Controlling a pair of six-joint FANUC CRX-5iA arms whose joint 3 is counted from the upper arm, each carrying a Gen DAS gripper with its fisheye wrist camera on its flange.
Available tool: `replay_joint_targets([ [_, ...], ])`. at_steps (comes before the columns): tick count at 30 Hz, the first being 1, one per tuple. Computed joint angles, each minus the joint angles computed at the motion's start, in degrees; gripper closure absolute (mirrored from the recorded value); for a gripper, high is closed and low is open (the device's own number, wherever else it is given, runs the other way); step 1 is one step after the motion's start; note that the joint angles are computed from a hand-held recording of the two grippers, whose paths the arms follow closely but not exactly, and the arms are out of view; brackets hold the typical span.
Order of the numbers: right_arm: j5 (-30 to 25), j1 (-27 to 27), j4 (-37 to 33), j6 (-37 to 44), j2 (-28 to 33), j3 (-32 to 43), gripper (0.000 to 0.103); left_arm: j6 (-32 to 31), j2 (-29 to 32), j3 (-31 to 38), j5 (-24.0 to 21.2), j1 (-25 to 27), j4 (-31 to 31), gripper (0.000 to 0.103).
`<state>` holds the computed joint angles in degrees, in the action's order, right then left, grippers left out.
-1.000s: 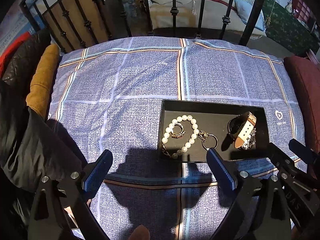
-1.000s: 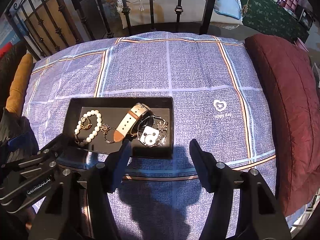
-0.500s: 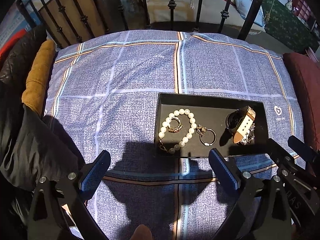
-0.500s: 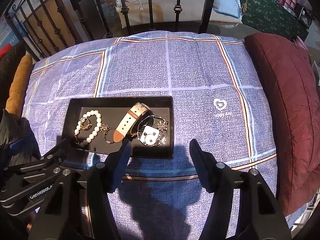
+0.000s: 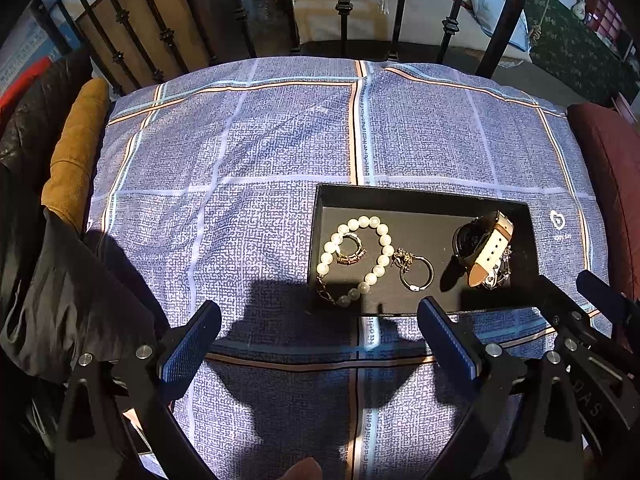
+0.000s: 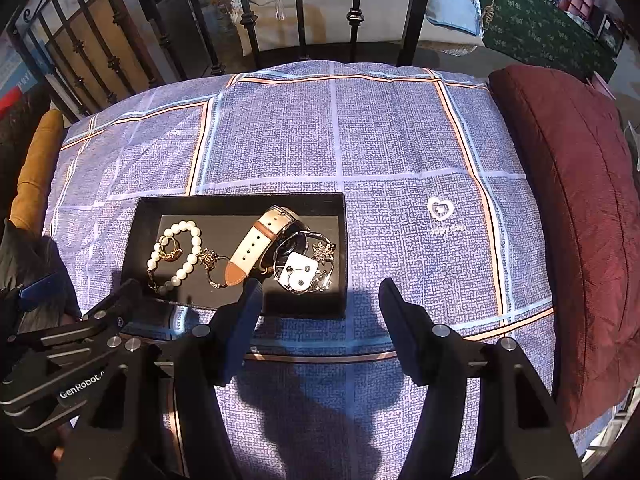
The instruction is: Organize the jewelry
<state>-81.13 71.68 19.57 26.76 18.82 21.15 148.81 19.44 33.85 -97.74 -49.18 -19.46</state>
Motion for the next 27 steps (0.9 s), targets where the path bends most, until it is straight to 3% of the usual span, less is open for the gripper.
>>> replay_joint_targets([
  [12, -0.1, -0.2, -0.2, 0.2, 0.3, 0.3, 0.042, -0.3, 0.4, 0.0, 0.1, 0.3, 0.7, 0.007],
  [16, -0.1, -0.3, -0.2, 0.2, 0.4, 0.4, 0.042, 1.8, -0.4, 0.3, 0.1, -2.0, -4.4, 0.007],
  [18, 0.0, -0.4, -0.1, 0.2, 0.4, 0.3, 0.042, 2.6, -1.5, -1.2, 2.1, -1.5, -3.2, 0.009],
  [27, 0.2, -0.4, -0.1, 0.2, 0.4, 0.4, 0.042, 2.1, -1.1, -1.1, 1.6, 0.1, -1.1, 0.008],
])
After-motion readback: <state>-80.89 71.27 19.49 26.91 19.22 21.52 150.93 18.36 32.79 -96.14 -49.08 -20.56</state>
